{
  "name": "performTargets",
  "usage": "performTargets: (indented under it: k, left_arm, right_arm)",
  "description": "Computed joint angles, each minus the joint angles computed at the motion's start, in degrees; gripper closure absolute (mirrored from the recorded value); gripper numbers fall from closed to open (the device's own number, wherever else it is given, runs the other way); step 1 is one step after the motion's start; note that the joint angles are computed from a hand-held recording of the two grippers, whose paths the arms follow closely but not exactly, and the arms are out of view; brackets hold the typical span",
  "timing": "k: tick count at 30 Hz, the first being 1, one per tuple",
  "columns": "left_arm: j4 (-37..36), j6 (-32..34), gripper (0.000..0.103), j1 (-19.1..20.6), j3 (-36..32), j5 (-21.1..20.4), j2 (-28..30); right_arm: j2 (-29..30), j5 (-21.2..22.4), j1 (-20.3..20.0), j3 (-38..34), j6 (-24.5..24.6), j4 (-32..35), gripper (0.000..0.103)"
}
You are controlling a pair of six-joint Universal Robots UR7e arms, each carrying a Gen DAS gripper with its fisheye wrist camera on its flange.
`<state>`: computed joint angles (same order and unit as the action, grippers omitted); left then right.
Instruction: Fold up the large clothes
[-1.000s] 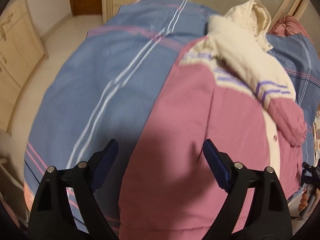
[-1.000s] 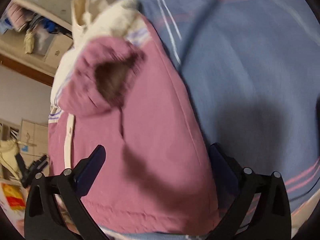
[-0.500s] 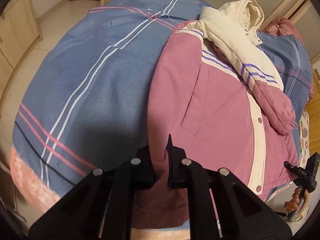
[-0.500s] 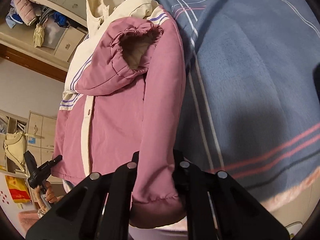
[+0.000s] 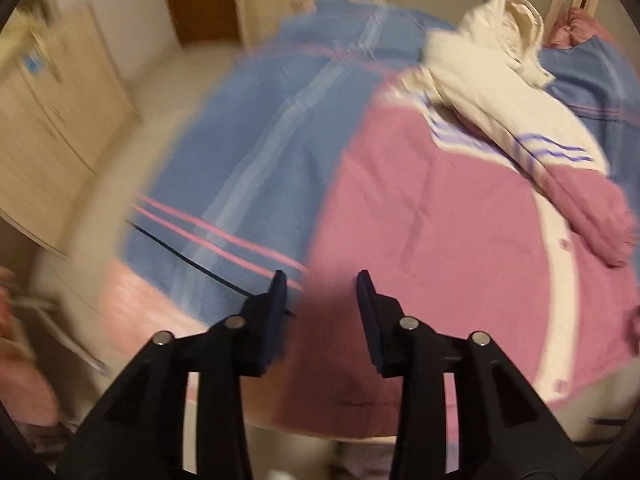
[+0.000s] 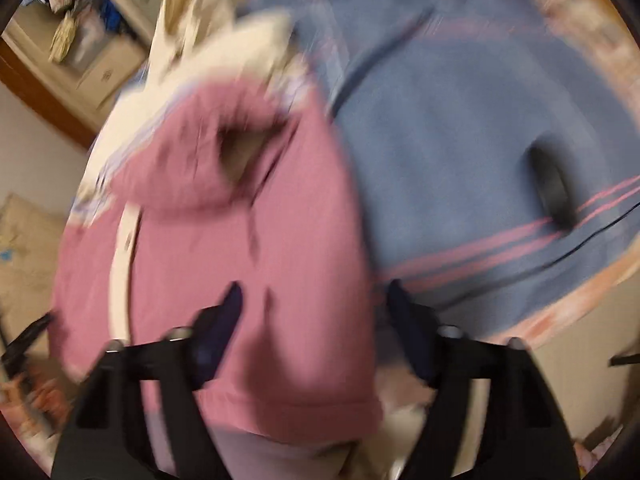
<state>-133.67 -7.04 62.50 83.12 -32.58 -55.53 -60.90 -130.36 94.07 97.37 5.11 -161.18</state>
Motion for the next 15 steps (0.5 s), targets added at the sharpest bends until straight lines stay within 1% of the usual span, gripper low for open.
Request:
performTargets:
  k: [1,2,3,4,5,6,7,8,10,11,12,13,14,15]
  left_arm:
    - [-5.1,3.92,0.059,-1.05,0.31,3.82,0.64]
    - [-10.67,7.92,0.058,-1.95,0.3,5.24,1.27]
    - [-13.84,9.81,0.058,-2.85,-0.99,4.27,1.91]
    - [-14.61,10.05,0.058,-3.22,-2.64,0.89,2.39]
    - [-13.14,9.41,0.059,-2.99,-4.95,-4.67,2.91]
    - [-11.06,8.56,0.064,-2.84,-8.09,-9.2,4.44]
    - [-9.4,8.1,0.067,-2.71,-11.42,-11.75,6.61]
    - [-6.88,7.72,0.07,-2.59,-16.04,-13.59,9.89]
    - [-0.38,6.09,0.071,-2.14,-24.62,-16.35,15.58]
    - [3.67,5.38,0.073,-1.79,-30.52,-17.66,19.59]
    - [6.19,5.12,0.074,-1.61,-34.56,-17.82,22.48]
    - [9.19,4.63,0.074,-1.16,-39.45,-18.57,25.79]
    - [10.85,4.08,0.074,-0.93,-42.28,-19.14,28.12]
    - [13.39,4.43,0.074,-0.63,-47.08,-18.5,31.69]
  right_arm:
    - [1.25,-4.47,1.13,-1.08,-2.93,-4.17,0.025]
    - [2.45,-6.53,1.9,-2.35,-6.61,-8.27,0.025]
    - [3.54,-6.2,2.61,-4.09,-9.29,-10.88,0.028]
    - [4.28,-3.47,3.05,-5.87,-10.51,-11.1,0.034]
    - [4.46,0.83,2.69,-6.84,-11.67,-10.51,0.036]
    - [6.21,4.11,2.88,-9.85,-12.75,-8.14,0.037]
    - [8.26,5.11,3.13,-12.82,-13.86,-5.81,0.037]
    - [11.13,4.93,3.46,-16.48,-15.18,-3.23,0.037]
    - [16.38,4.96,3.49,-23.77,-16.79,2.2,0.037]
    - [18.21,4.57,3.46,-26.05,-16.57,4.68,0.038]
    - [20.5,3.81,3.2,-28.95,-16.06,7.54,0.038]
    - [21.65,3.19,3.04,-29.83,-15.46,8.65,0.038]
    - [22.31,2.36,2.58,-30.29,-15.49,9.11,0.038]
    - [23.68,0.67,2.34,-31.87,-15.6,10.15,0.038]
